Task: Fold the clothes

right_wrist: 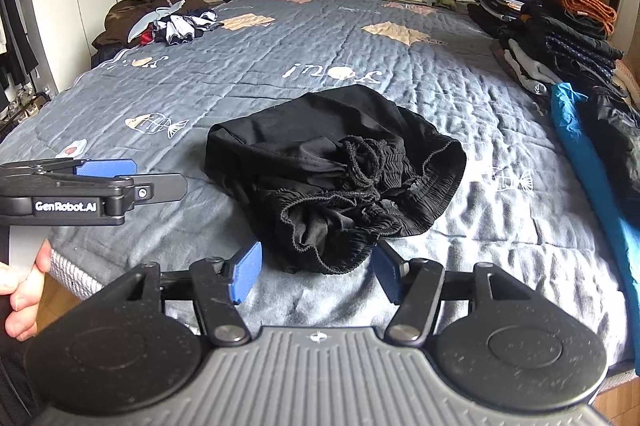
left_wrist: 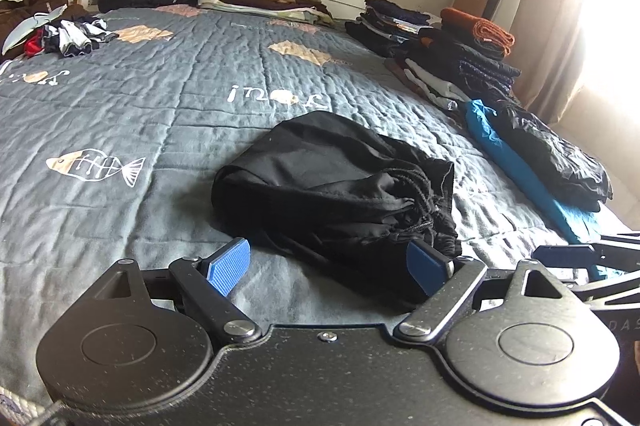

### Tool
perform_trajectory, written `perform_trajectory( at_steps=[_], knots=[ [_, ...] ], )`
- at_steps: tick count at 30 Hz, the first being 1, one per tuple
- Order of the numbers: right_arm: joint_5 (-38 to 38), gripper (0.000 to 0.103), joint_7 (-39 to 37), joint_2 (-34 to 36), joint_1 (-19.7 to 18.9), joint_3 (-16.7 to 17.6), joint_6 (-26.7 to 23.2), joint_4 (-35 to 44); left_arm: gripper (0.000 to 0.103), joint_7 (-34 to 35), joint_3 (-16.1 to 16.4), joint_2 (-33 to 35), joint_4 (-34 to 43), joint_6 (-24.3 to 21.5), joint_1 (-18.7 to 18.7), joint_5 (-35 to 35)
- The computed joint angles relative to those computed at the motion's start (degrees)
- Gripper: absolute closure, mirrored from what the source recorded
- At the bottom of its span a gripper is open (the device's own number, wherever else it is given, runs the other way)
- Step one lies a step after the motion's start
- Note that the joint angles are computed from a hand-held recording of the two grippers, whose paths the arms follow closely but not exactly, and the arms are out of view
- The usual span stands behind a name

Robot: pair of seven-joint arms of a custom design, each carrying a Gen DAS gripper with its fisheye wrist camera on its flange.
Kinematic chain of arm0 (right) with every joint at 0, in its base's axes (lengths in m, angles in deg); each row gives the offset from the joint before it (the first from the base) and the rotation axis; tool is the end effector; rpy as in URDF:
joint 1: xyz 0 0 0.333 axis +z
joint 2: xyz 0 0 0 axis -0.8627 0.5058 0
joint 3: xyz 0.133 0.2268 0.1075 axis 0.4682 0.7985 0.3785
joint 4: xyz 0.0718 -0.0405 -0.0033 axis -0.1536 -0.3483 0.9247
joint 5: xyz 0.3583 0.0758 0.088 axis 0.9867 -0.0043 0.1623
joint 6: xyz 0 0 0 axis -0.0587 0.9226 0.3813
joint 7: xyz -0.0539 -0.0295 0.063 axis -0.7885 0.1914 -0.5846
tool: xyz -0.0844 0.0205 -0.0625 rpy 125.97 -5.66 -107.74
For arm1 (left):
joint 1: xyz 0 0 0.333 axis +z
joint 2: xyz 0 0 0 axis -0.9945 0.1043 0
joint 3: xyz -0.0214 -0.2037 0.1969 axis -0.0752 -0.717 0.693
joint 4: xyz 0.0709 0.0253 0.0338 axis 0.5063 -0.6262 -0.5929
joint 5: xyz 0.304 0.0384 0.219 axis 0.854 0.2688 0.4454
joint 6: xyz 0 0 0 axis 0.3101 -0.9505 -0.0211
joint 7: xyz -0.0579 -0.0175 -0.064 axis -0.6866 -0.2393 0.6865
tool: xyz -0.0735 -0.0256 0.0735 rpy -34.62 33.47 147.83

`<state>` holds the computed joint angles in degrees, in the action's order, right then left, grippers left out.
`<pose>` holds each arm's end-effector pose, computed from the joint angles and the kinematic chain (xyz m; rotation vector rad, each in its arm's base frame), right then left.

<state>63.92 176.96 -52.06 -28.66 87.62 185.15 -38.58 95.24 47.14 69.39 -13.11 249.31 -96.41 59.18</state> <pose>0.5602 0.3549 0.4959 -1.9531 1.4423 -0.5962 0.6271 -0.2512 0.4412 -1.6913 1.7949 -1.1996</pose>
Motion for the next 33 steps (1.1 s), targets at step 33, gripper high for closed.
perform_trajectory(
  at_steps=[33],
  knots=[
    [35.9, 0.041, -32.5, 1.0, -10.2, 6.1, -1.7, 2.0, 0.018, 3.5, -40.1, 15.4, 2.3, 6.6, 33.1, -25.5]
  ],
)
